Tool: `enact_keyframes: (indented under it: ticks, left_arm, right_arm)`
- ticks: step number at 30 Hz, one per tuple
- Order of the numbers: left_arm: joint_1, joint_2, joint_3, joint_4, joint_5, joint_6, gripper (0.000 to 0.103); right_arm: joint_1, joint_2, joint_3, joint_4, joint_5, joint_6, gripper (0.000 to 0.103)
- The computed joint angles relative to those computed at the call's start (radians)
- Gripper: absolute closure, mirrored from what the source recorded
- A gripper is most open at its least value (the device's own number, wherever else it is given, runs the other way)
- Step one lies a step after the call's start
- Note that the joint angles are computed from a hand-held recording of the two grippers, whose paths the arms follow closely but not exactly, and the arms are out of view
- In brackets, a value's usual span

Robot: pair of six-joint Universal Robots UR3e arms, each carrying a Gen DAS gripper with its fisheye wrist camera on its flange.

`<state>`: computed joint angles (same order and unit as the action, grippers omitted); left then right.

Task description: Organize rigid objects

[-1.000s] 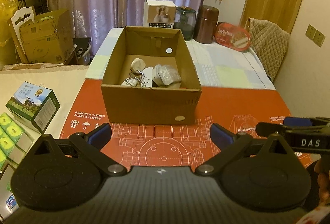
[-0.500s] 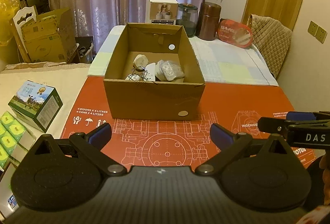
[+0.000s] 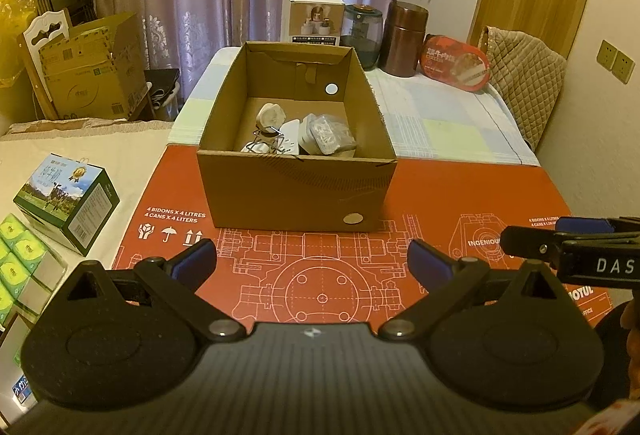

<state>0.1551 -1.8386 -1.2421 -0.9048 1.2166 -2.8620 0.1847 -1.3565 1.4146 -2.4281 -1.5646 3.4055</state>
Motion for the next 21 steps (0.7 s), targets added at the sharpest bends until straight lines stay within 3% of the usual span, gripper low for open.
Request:
enact_keyframes:
  ticks: [21]
  left_arm:
    - [0.0, -0.007, -0.014, 0.015, -0.01, 0.005, 0.003]
  right_arm:
    - [0.0, -0.004, 0.015, -0.004, -0.002, 0.004, 0.019]
